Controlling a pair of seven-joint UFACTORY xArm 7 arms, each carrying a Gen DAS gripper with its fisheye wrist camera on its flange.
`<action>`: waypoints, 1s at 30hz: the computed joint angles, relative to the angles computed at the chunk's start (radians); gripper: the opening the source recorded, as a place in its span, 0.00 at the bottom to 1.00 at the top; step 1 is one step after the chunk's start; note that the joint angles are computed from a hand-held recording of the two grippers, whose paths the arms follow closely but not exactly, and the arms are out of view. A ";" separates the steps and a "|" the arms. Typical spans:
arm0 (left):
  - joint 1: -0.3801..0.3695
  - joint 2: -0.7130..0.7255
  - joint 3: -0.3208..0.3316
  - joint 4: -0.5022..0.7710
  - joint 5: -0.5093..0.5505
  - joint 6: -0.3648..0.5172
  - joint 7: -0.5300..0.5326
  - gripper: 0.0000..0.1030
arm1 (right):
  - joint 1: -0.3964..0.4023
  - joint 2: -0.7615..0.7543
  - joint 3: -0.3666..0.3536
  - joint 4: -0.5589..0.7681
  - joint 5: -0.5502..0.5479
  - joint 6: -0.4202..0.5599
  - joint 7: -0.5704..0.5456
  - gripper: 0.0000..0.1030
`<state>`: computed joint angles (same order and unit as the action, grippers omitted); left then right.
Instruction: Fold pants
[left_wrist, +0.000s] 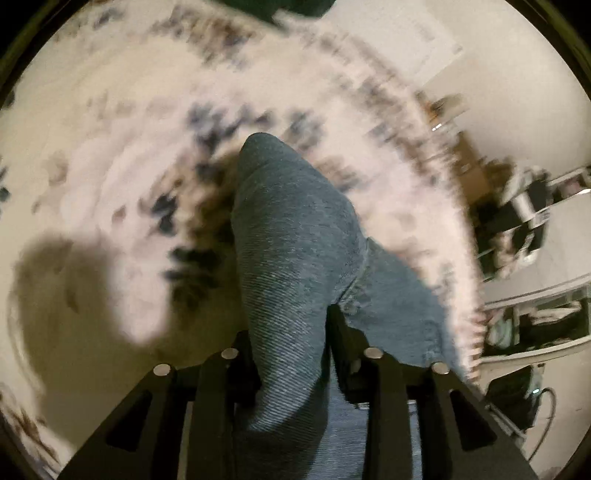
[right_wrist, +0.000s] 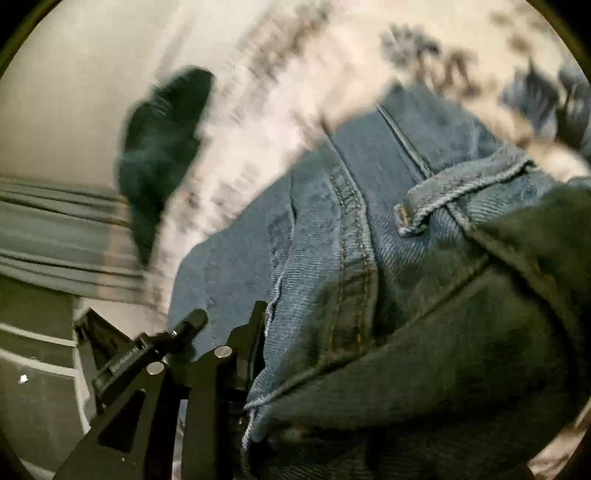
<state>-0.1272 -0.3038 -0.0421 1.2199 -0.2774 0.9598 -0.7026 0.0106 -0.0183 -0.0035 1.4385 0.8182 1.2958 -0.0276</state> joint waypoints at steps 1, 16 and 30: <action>-0.003 -0.024 0.011 -0.049 -0.031 -0.020 0.006 0.37 | 0.001 0.012 0.001 0.010 -0.020 0.026 0.009 0.46; 0.016 -0.072 -0.081 0.060 0.229 0.300 -0.056 0.83 | -0.037 -0.019 -0.020 0.123 -0.318 0.169 -0.008 0.65; -0.090 0.091 -0.281 0.631 0.548 0.743 -0.176 0.99 | 0.061 -0.174 0.041 0.386 -0.761 0.242 -0.027 1.00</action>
<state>-0.2168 -0.2124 -0.3233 1.8512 0.2707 1.7023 -0.8785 0.0719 -0.1926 0.0378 1.8248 0.0574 1.5380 -0.0550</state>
